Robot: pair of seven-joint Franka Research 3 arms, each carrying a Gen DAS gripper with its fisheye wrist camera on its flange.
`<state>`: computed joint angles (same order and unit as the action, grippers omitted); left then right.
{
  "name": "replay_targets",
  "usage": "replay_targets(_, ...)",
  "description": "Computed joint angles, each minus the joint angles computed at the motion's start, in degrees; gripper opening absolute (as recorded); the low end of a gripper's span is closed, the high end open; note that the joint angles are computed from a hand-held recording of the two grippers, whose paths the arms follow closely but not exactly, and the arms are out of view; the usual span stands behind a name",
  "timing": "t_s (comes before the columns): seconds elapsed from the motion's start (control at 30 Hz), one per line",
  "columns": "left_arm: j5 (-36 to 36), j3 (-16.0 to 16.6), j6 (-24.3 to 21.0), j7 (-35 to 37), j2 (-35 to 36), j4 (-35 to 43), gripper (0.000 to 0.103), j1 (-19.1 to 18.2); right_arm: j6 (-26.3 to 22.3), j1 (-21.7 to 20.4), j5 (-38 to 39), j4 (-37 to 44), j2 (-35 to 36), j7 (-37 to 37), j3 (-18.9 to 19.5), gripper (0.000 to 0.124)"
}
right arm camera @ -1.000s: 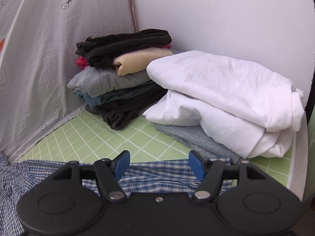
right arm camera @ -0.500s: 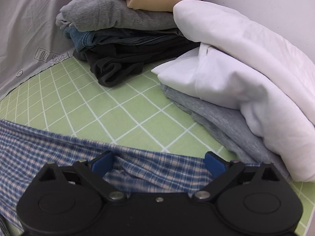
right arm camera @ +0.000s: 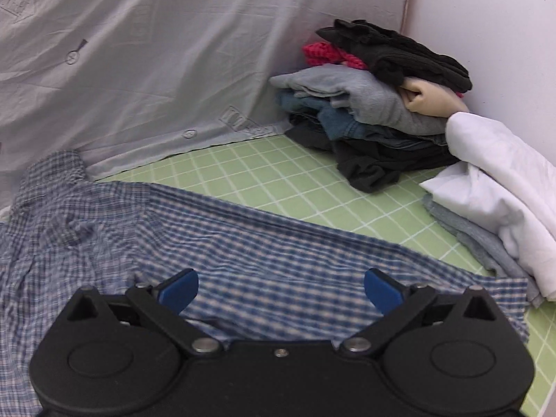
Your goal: Fold clothes
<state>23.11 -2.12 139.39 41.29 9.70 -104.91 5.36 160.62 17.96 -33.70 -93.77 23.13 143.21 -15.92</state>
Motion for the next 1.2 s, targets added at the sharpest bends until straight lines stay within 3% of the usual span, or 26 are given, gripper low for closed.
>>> replay_targets(0.13,0.76,1.95,2.24,-0.2,-1.84,-2.43,0.103,2.64,0.26,-0.66,7.66,2.01,2.0,-9.76,6.83,0.103)
replay_targets(0.37,-2.69,3.07,7.13,5.7,0.24,-1.55,0.102,7.15,-5.0,6.64,9.22,7.23,6.42,-8.38,4.34,0.103)
replay_targets(0.6,-8.27,2.9,9.93,11.29,7.74,5.44,0.096,9.6,-14.79,9.28,7.56,12.74,10.49,-2.53,2.59,0.103)
replay_targets(0.67,-9.89,2.66,11.69,12.36,9.94,7.56,0.085,10.34,-18.4,8.76,7.77,14.55,11.42,-2.6,3.27,0.103)
replay_targets(0.73,-10.31,3.01,12.98,12.36,12.15,9.78,0.082,10.52,-18.6,7.78,8.46,14.33,11.21,-2.28,4.18,0.103)
replay_targets(0.8,-10.19,3.49,13.06,11.78,15.08,13.37,0.072,10.42,-19.09,7.15,8.82,15.01,11.56,-3.0,4.88,0.103)
replay_targets(0.83,-10.42,3.48,13.15,11.69,16.41,14.98,0.06,10.54,-19.22,6.89,9.02,15.46,11.83,-3.44,5.16,0.103)
replay_targets(0.87,-10.7,3.34,13.43,11.81,17.69,16.53,0.04,10.73,-19.28,6.66,9.27,15.93,12.12,-3.9,5.39,0.103)
replay_targets(0.9,-11.07,3.01,13.99,12.26,18.87,17.99,0.025,10.98,-19.31,6.49,9.54,16.35,12.4,-4.28,5.58,0.103)
replay_targets(0.93,-10.84,3.06,14.54,12.45,19.87,19.33,0.001,10.83,-19.13,6.36,9.76,16.6,12.6,-4.57,5.68,0.103)
replay_targets(1.1,-1.73,6.64,21.92,11.83,21.7,22.45,0.001,6.06,-17.77,6.06,10.75,17.26,13.35,-5.88,5.74,0.103)
replay_targets(1.2,-0.41,1.9,26.87,22.07,23.15,24.5,0.001,7.14,-16.36,6.57,10.35,16.55,13.23,-5.4,5.03,0.103)
